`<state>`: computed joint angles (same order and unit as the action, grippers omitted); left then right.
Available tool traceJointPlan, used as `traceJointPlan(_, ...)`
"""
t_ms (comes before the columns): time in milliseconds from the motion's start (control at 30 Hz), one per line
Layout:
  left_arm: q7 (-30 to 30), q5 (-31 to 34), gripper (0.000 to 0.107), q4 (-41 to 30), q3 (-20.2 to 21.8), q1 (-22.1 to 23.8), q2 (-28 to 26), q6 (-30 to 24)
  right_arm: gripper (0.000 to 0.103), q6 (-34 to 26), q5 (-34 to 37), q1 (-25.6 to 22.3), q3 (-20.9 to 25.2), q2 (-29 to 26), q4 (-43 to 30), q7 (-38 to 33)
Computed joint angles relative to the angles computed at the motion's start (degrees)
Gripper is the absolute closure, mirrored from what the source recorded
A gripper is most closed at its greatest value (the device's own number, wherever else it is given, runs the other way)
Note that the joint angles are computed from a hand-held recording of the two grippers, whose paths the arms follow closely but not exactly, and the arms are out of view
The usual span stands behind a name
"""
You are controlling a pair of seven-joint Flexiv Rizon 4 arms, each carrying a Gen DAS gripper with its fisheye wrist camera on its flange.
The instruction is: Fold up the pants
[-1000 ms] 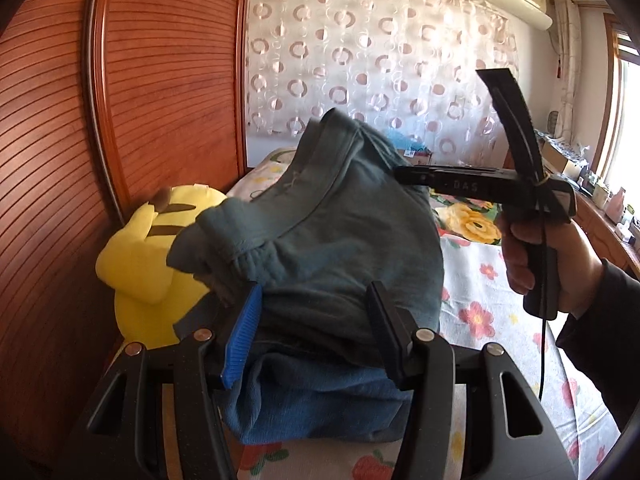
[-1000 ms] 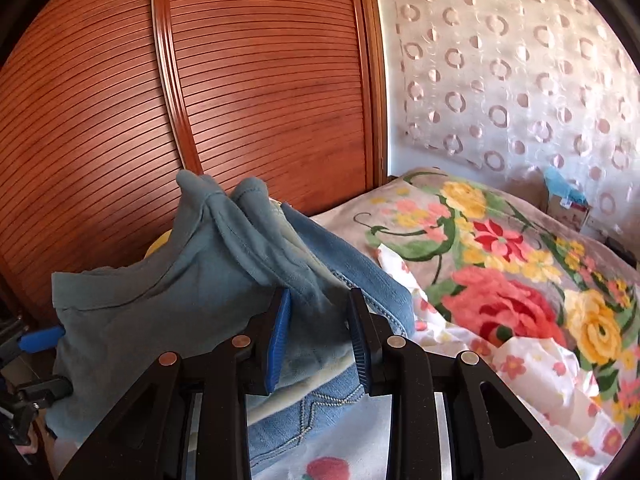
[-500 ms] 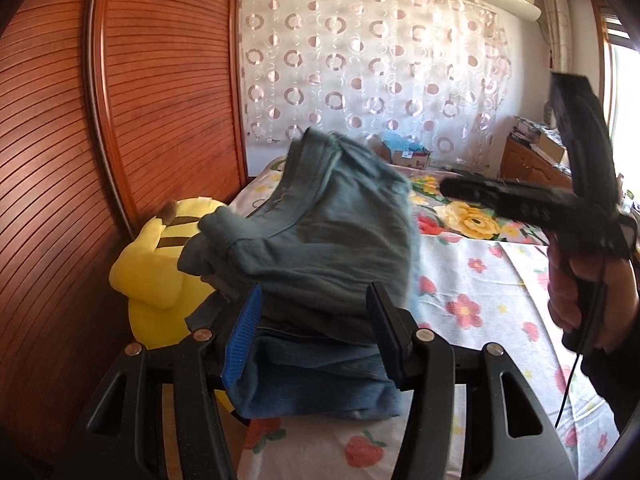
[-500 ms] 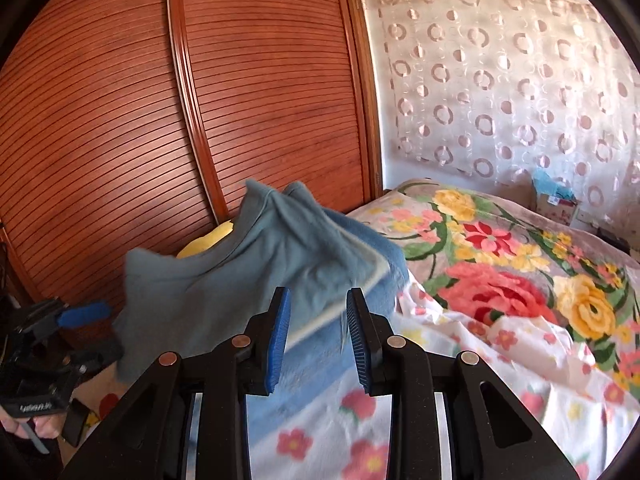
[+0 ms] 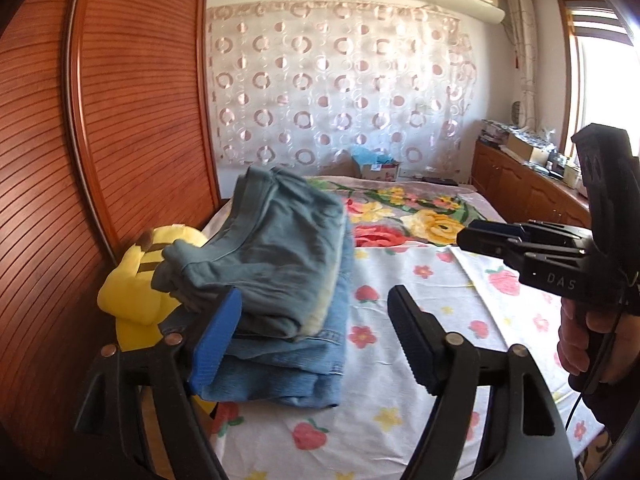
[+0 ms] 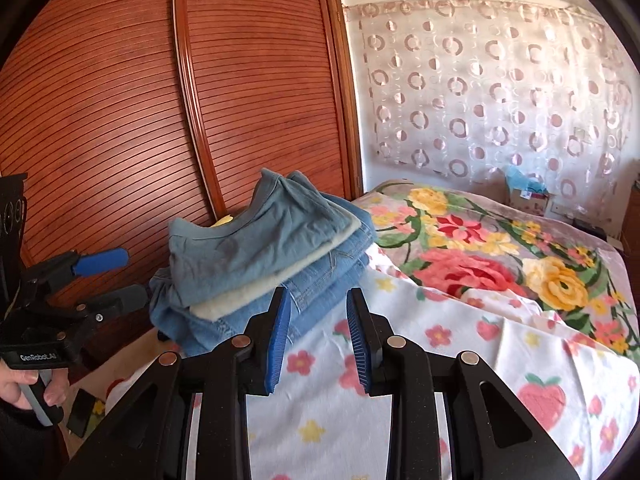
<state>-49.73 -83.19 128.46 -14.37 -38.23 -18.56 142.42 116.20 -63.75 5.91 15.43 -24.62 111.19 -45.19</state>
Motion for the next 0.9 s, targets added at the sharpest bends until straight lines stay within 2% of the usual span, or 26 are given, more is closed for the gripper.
traceJointPlan(100, 1.04, 0.27, 0.025, -0.18, -0.42, -0.57, 0.38, -0.05, 0.073, 1.39, 5.07, 1.62, -1.65, 2.75, 3.7, -3.56)
traceJointPlan(267, 3.42, -0.18, 0.024, -1.34, -1.3, -2.33, 0.34, 1.47, 0.073, 2.74, 11.28, 2.64, -2.52, 6.38, 8.72, -8.18)
traceJointPlan(333, 2.73, 0.42, 0.016, -1.28, -1.41, -2.99, 0.41, 2.56, 0.073, 3.01, 13.78, 3.37, -2.74, 7.39, 10.11, -9.82)
traceJointPlan(467, 1.6, 0.96, 0.007, -1.23, -1.68, -4.27, 0.77, 4.83, 0.073, 3.76, 17.5, 3.97, -2.91, 9.6, 12.98, -12.14)
traceJointPlan(633, 1.09, 1.7, 0.005, -1.03, -2.07, -5.35, 1.73, 6.02, 0.072, 5.12, 22.66, 5.01, -3.27, 12.83, 17.06, -15.27)
traceJointPlan(700, 0.96, 1.55, 0.005, -1.42, -2.3, -5.75, 1.78, 6.17, 0.068, 5.21, 25.22, 5.78, -3.47, 14.28, 18.73, -16.68)
traceJointPlan(900, 2.45, -0.73, 0.005, -4.38, -3.33, -7.13, 0.39, 8.86, 0.063, 3.68, 39.75, 10.5, -3.78, 20.02, 24.03, -25.64)
